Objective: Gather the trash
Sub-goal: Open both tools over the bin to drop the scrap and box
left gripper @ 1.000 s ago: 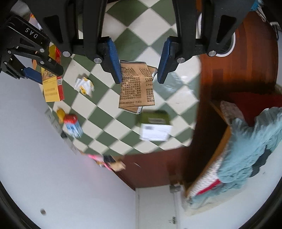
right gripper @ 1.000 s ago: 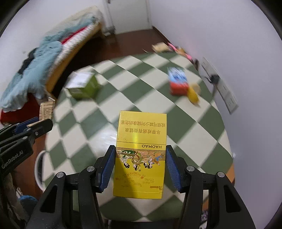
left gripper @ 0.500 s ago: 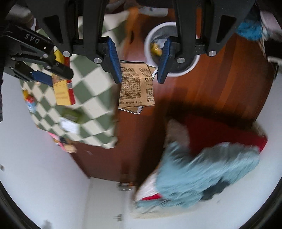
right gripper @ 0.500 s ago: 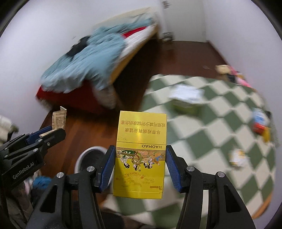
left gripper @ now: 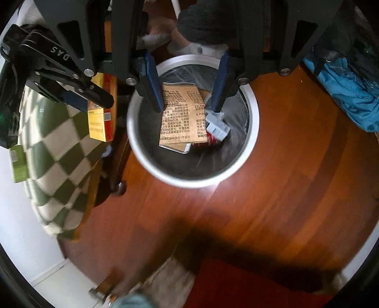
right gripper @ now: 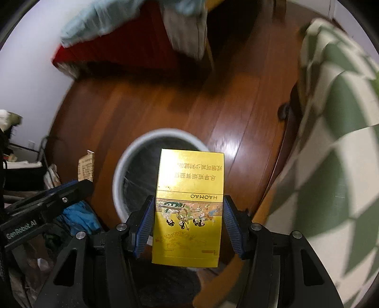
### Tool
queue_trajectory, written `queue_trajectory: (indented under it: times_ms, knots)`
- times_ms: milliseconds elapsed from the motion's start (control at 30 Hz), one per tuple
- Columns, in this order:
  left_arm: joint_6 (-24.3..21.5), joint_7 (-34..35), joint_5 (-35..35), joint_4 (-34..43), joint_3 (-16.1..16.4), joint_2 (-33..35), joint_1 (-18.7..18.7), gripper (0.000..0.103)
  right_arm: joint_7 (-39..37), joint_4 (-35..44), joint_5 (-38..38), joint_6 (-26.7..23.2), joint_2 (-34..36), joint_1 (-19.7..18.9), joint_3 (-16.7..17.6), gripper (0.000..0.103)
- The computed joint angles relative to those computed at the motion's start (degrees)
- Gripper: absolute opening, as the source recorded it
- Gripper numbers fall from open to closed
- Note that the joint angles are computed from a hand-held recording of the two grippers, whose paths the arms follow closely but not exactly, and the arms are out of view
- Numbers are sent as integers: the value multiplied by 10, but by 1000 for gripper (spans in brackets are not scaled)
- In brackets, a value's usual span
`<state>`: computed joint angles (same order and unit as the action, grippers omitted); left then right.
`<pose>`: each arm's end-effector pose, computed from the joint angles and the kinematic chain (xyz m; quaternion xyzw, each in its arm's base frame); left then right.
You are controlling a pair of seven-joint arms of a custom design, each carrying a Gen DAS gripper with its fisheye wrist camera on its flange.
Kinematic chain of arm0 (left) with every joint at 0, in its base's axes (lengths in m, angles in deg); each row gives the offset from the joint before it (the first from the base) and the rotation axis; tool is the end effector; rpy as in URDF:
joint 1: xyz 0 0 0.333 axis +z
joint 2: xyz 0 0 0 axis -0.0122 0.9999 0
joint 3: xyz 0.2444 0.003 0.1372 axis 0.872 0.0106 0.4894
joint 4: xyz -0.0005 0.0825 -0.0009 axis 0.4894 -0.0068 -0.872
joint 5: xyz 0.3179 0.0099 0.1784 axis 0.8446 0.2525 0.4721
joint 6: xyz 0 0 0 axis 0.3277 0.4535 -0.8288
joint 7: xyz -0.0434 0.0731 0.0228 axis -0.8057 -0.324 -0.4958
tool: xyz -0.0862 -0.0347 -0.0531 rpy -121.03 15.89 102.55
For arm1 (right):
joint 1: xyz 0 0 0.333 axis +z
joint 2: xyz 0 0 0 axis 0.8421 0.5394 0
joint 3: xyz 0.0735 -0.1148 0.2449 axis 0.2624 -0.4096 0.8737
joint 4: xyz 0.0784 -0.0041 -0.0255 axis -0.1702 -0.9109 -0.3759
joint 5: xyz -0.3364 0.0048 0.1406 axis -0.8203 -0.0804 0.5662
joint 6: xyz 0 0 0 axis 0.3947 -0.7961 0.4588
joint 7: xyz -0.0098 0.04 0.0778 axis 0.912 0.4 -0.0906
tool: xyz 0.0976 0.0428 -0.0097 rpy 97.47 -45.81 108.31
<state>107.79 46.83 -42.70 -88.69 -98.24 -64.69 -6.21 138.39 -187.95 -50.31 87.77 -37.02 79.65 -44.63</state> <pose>0.5002 -0.1530 0.5477 0.6747 -0.7278 0.0956 0.0768 0.4504 0.2539 0.5054 -0.6492 0.7479 0.0448 0.1309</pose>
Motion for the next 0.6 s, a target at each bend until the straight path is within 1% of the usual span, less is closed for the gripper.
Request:
queue_trajectory:
  times_ms: [100,167,267,333,367,400,433,467,500,533,600]
  knots:
    - [-20,5,-3,6,1,33,0,39,-5,26,14,-13,58,1,1,58]
    - [-45,5,2,24,-1,68,-2,39,-7,54,22,-31,97,-2,4,58]
    - [-73,1,10,41,0,94,-3,39,-14,91,22,-65,143,-6,9,58]
    - [-84,-5,12,41,2,95,-1,39,-21,117,21,-97,167,-11,10,59]
    - [-90,-3,14,43,4,94,1,43,-26,121,23,-108,171,-15,11,59]
    - [-92,-3,21,43,5,90,3,48,-33,129,24,-122,175,-19,10,60]
    - [-94,-4,26,44,7,87,4,66,-36,137,23,-134,179,-21,10,61]
    - [-92,-7,28,40,7,80,5,81,-40,142,19,-140,179,-22,11,67]
    - [-92,-6,30,42,9,79,7,85,-43,147,13,-146,179,-22,12,85]
    - [-92,-7,37,41,8,74,7,87,-48,144,15,-146,173,-23,12,92]
    - [-91,-6,61,40,7,66,6,88,-52,141,13,-147,164,-26,10,92]
